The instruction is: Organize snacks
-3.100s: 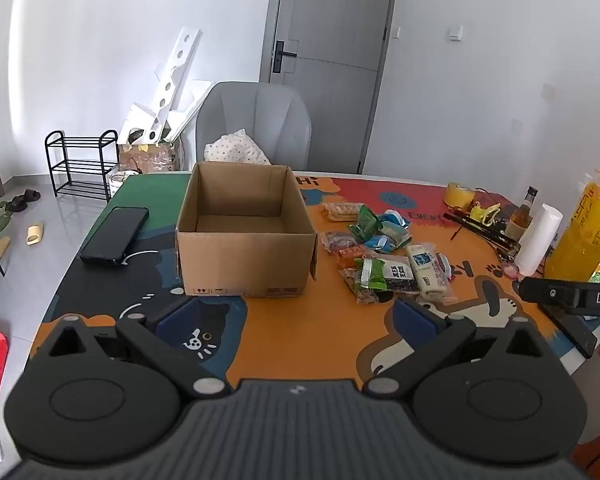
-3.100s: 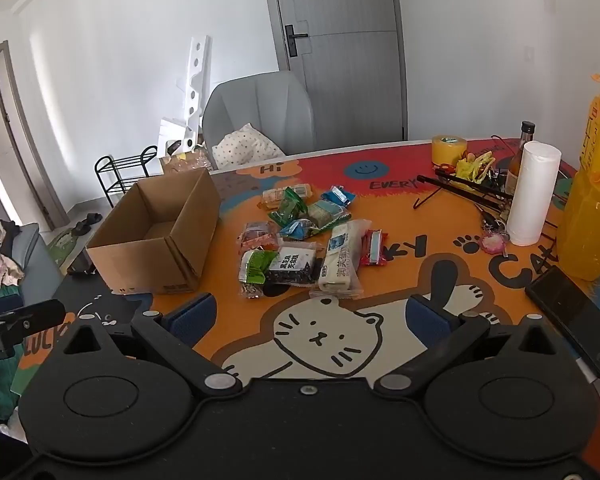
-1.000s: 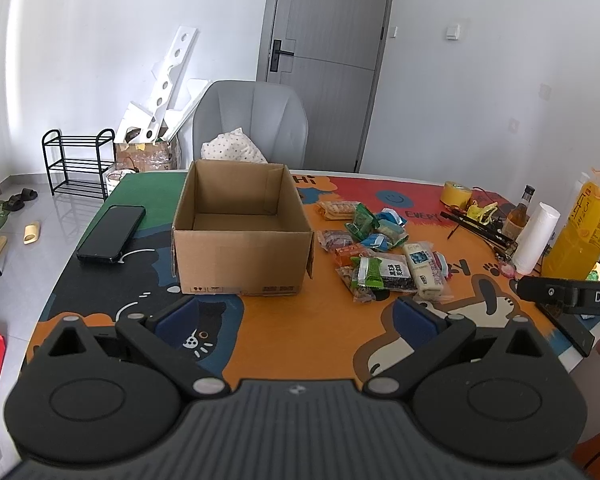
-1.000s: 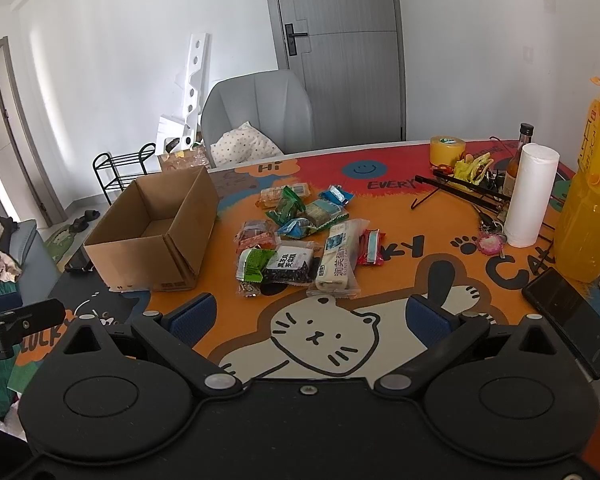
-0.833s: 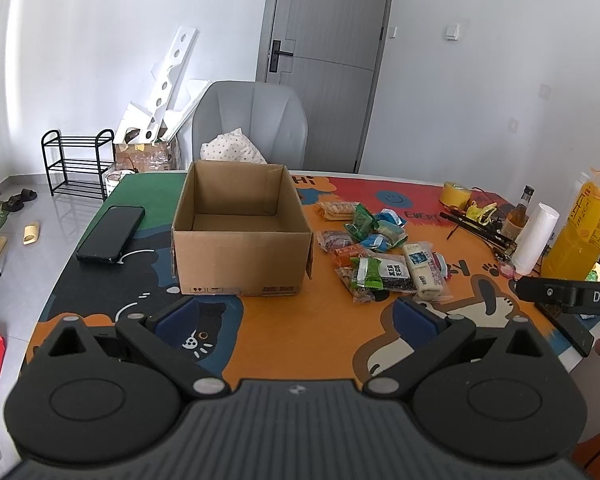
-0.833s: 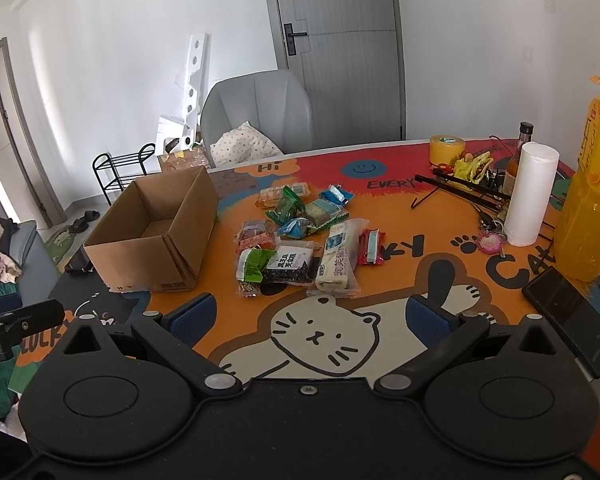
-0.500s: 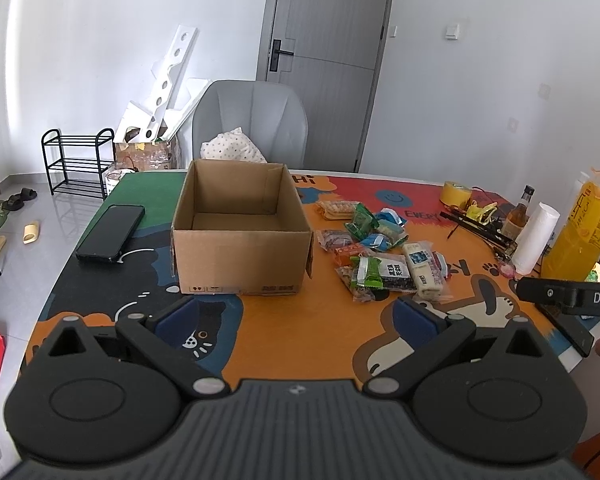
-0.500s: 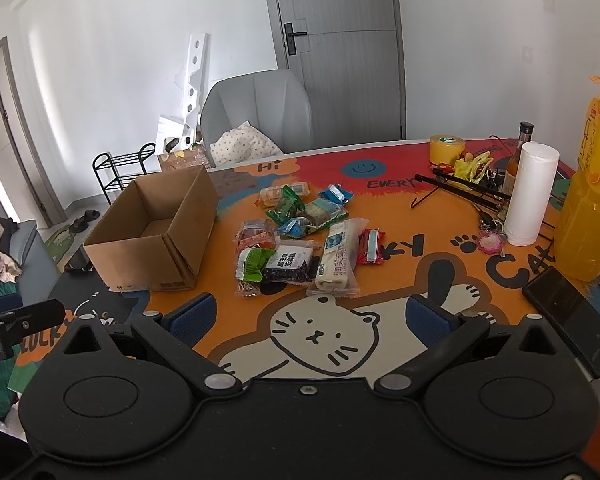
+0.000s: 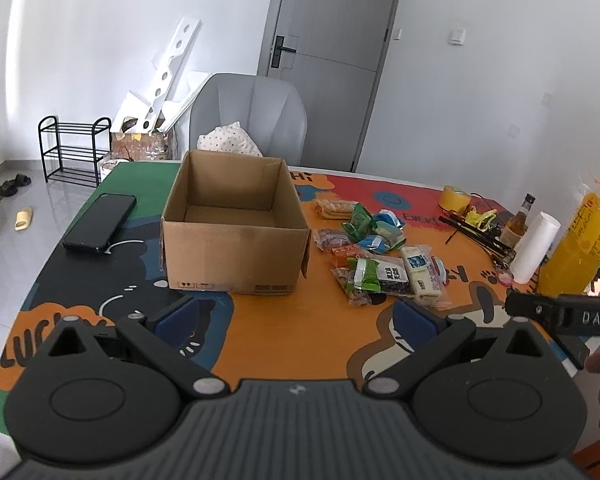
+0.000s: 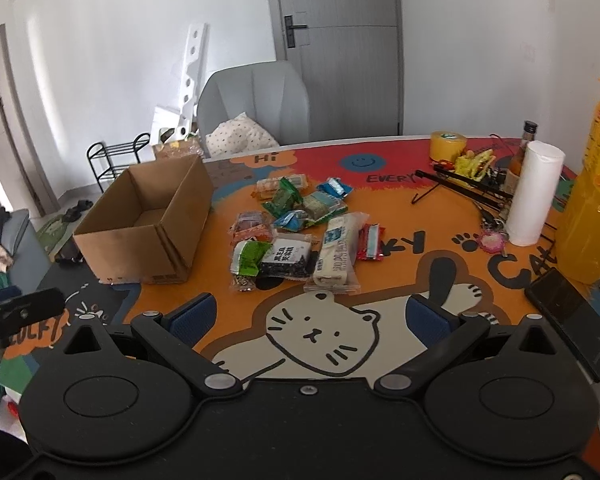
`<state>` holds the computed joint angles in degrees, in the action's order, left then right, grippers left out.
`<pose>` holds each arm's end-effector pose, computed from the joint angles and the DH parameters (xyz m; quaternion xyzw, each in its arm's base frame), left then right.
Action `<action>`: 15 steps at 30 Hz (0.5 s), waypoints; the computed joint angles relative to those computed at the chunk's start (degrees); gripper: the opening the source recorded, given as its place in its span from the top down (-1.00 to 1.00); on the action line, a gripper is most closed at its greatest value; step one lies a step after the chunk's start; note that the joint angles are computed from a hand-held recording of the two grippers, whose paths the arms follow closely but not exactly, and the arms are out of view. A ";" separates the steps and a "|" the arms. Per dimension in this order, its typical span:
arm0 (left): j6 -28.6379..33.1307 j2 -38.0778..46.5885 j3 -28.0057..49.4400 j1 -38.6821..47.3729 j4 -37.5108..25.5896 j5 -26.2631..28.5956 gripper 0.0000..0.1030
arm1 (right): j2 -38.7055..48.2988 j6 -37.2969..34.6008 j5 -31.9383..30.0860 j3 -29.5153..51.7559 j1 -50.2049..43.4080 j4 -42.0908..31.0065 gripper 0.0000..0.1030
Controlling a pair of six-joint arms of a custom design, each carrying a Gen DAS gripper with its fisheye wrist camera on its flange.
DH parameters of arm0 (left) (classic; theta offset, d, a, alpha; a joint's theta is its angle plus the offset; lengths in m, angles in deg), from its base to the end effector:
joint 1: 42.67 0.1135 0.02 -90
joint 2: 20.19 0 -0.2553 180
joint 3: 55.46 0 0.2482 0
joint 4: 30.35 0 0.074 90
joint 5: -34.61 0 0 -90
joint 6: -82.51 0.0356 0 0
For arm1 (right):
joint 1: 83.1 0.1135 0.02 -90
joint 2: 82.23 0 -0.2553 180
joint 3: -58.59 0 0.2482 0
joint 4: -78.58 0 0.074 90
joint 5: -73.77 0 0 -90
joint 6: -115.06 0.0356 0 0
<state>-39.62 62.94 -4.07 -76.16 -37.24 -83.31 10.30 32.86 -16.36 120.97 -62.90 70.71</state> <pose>0.2452 -0.1422 0.1706 -0.0942 0.8758 -0.0452 0.4713 0.3118 0.1148 0.1764 -0.0976 0.8936 0.1070 0.4250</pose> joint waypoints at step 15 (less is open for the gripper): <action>1.50 11.35 4.21 3.49 8.05 3.87 -0.95 | 10.66 -0.82 -1.22 4.66 -2.70 4.11 -1.00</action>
<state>-38.12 74.29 0.14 -72.67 -29.19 -79.44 20.96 32.04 -17.58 125.62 -65.60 74.82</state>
